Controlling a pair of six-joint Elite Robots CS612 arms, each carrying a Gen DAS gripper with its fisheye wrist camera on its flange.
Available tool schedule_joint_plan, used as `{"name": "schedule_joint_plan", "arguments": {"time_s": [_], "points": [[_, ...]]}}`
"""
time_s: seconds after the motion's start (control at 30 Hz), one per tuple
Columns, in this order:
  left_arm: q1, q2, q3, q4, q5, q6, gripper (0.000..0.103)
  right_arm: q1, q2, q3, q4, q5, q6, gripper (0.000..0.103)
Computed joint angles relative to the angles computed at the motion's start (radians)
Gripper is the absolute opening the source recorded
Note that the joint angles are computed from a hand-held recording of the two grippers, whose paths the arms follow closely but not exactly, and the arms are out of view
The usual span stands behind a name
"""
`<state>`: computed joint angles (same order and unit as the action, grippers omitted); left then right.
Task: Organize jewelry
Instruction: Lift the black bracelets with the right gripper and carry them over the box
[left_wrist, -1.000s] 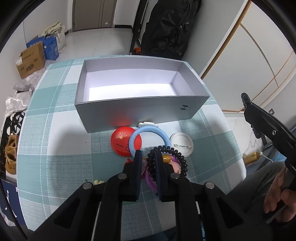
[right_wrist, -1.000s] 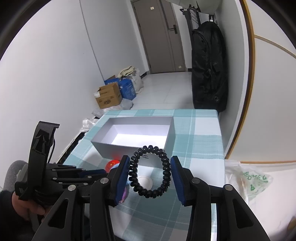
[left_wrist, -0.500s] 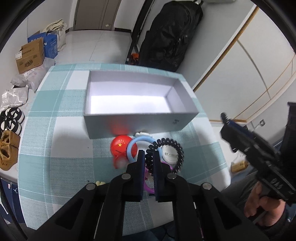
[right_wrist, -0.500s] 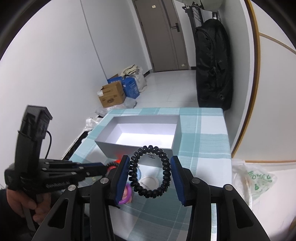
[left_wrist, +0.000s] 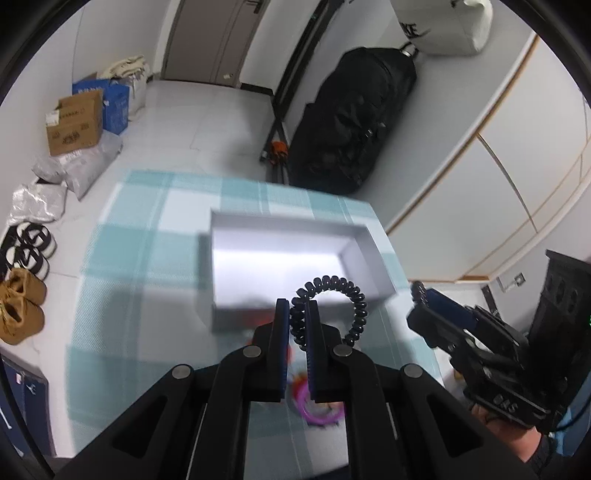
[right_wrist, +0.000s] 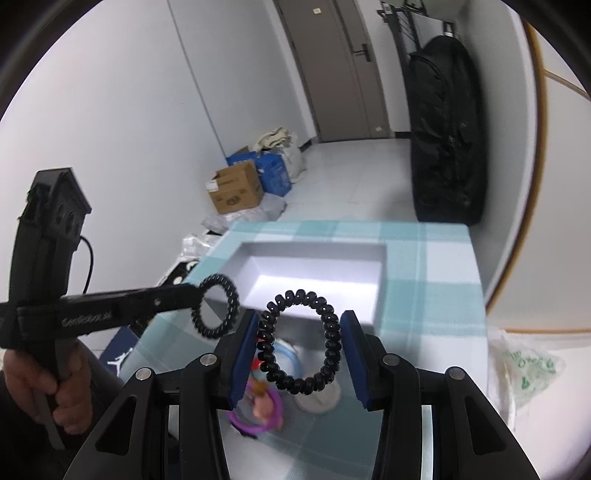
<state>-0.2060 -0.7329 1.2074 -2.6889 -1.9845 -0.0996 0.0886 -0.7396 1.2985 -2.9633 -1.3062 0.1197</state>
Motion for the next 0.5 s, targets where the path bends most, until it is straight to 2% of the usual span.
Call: {"name": "schedule_joint_plan", "arguments": {"time_s": [0.2,0.43,0.5], "points": [[0.003,0.053,-0.101,0.081,0.003,-0.017,0.004,-0.001,0.040,-0.101,0.101,0.027,-0.032,0.044],[0.005,0.095,-0.177,0.163,0.005,0.002,0.004,-0.004,0.107,-0.227,0.242,0.054,-0.041,0.044],[0.007,0.109,-0.200,0.189,-0.015,0.000,0.004,-0.005,0.126,-0.261,0.271,0.063,-0.047,0.044]]}}
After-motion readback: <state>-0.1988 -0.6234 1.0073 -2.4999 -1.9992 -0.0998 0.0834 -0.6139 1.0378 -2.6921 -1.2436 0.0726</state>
